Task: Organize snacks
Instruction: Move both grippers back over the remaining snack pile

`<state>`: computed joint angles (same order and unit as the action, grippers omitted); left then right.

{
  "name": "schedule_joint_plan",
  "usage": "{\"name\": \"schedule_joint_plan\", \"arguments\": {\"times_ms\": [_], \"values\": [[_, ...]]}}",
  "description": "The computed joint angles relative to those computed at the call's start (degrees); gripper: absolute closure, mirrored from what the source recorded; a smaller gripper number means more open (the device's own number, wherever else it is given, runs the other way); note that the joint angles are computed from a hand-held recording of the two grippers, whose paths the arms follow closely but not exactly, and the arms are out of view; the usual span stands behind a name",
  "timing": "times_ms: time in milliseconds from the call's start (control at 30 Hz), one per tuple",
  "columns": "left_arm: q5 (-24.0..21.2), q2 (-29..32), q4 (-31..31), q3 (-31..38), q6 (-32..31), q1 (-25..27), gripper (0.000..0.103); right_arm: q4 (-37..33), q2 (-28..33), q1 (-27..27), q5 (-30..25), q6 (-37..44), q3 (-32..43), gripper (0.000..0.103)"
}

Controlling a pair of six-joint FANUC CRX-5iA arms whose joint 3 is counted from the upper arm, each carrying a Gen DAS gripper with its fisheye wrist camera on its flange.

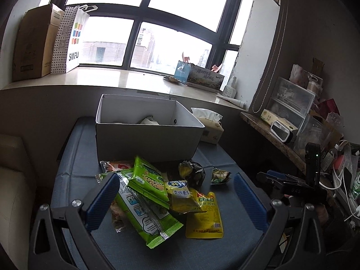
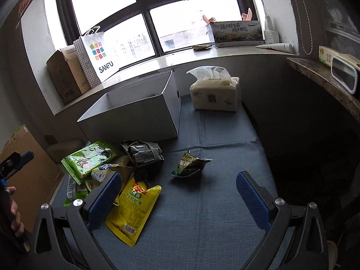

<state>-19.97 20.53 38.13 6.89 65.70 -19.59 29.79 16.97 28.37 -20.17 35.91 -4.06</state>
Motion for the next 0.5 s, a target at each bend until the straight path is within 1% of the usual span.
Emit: {"name": "schedule_joint_plan", "arguments": {"times_ms": [33, 67, 133, 167, 200, 267, 333, 400, 500], "values": [[-0.3, 0.07, -1.17, 0.33, 0.95, 0.06, 0.0, -4.67, 1.48, 0.14, -2.31, 4.68, 2.87, 0.0], [-0.67, 0.17, -2.36, 0.73, 2.07, 0.12, 0.0, -7.6, 2.77, 0.1, -3.62, 7.68, 4.97, 0.0], [-1.15, 0.32, -1.73, 0.68, 1.61, 0.21, 0.0, -12.63, 5.37, -0.09, -6.2, 13.48, 9.39, 0.0], [-1.63, 0.45, -2.33, 0.98, 2.34, 0.34, 0.0, -14.8, 6.81, -0.16, -7.52, 16.15, 11.85, 0.0], [-1.85, 0.55, -2.97, 1.21, 3.04, 0.42, 0.0, -18.04, 8.33, -0.35, -8.25, 20.15, 14.63, 0.0], [-2.13, 0.66, -3.06, 1.29, 3.24, 0.53, 0.0, -24.89, 11.86, -0.87, -11.84, 28.71, 21.57, 0.0], [-2.47, 0.78, -3.45, 1.45, 3.63, 0.66, 0.0, -28.33, 15.6, -1.16, -15.24, 33.39, 28.1, 0.0], [-2.78, 0.92, -4.19, 1.7, 4.25, 0.71, 0.0, -34.08, 19.83, -1.92, -20.29, 39.03, 36.16, 0.0], [-3.66, 1.23, -6.0, 2.4, 5.95, 0.91, 0.0, -36.96, 26.44, -2.32, -27.49, 41.95, 47.15, 0.0]]}}
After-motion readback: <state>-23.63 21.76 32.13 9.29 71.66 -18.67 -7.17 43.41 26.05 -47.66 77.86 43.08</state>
